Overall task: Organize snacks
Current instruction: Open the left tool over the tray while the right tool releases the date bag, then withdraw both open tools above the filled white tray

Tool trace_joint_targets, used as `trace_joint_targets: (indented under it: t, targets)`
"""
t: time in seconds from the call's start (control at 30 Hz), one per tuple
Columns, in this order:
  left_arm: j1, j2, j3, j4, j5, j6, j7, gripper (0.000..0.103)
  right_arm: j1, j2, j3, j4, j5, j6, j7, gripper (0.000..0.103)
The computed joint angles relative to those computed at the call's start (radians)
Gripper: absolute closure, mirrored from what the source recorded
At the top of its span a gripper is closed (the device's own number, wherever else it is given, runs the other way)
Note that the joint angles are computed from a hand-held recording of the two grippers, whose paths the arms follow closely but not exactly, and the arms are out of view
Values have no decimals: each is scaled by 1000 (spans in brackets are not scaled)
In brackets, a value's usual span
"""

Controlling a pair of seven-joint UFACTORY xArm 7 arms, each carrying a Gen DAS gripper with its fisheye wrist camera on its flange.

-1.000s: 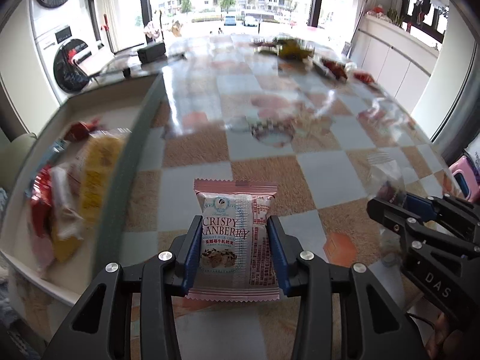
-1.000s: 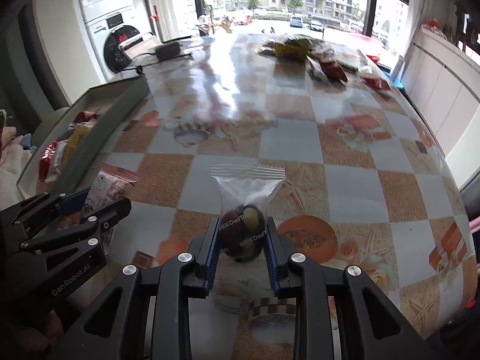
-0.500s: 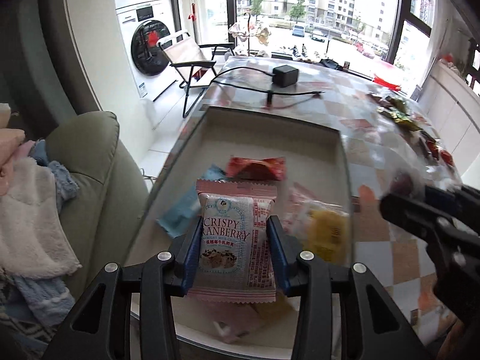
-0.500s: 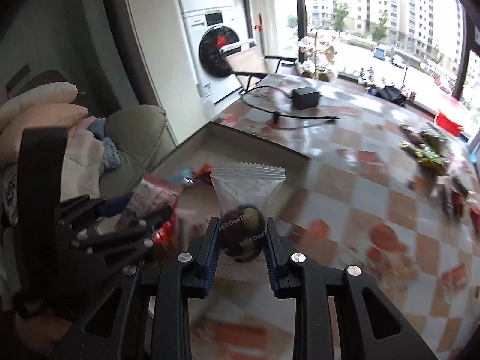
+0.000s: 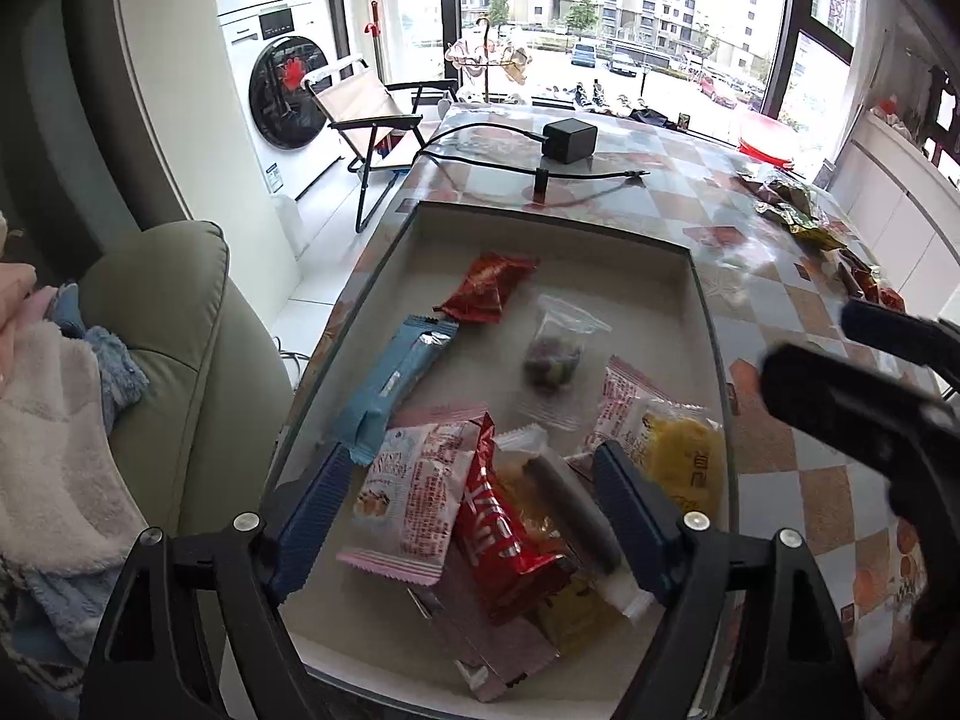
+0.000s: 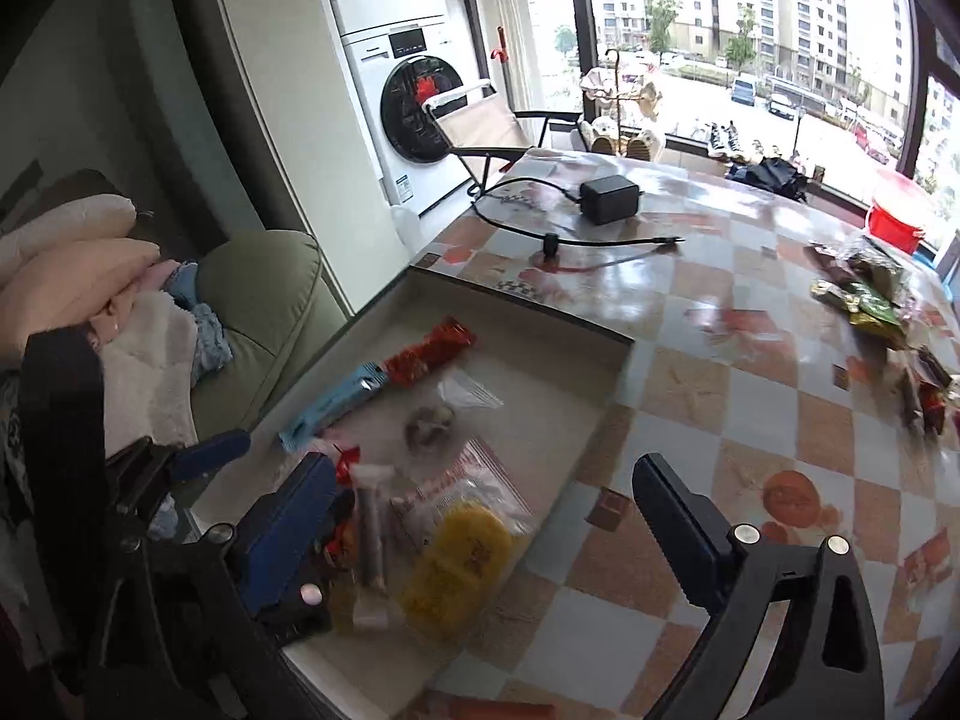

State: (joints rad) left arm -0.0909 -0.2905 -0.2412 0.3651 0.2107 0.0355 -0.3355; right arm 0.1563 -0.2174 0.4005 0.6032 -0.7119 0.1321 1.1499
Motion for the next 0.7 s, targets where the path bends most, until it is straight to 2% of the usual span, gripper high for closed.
trace_joint_targets:
  t: [0.07, 0.13, 0.2, 0.27, 0.3, 0.33, 0.43, 0.5, 0.6, 0.7]
  targets:
    - [-62, -5, 45, -4, -35, 23, 29, 18, 8, -61, 10, -55, 6, 4, 23, 3]
    - [-57, -27, 26, -24, -27, 8, 27, 18, 21, -88, 10, -86, 43, -3, 4, 3]
    - [11, -62, -57, -47, 11, -13, -9, 18, 14, -128, 44, -118, 62, 9, 4, 3]
    - [149, -109, -213, -50, 72, 13, -95, 17, 0, -159, 78, -136, 74, 18, 6, 3]
    - [184, -129, -255, -51, 112, 26, -133, 17, -1, -168, 86, -142, 84, 20, 0, 3]
    - [183, -133, -254, -55, 118, 24, -135, 16, 3, -183, 90, -153, 96, 18, -6, 3]
    - [43, -120, -114, -79, 82, 5, -88, 16, 16, -194, 84, -162, 143, 15, -45, 3]
    - [-13, -127, -73, -90, 51, 29, -75, 16, 31, -193, 79, -163, 174, 24, -76, 3]
    - [62, -163, -179, -95, 93, 85, -151, 16, 85, -174, 39, -162, 239, 43, -141, 3]
    - [82, -184, -206, -97, 137, 120, -193, 16, 148, -143, -14, -150, 315, 58, -217, 3]
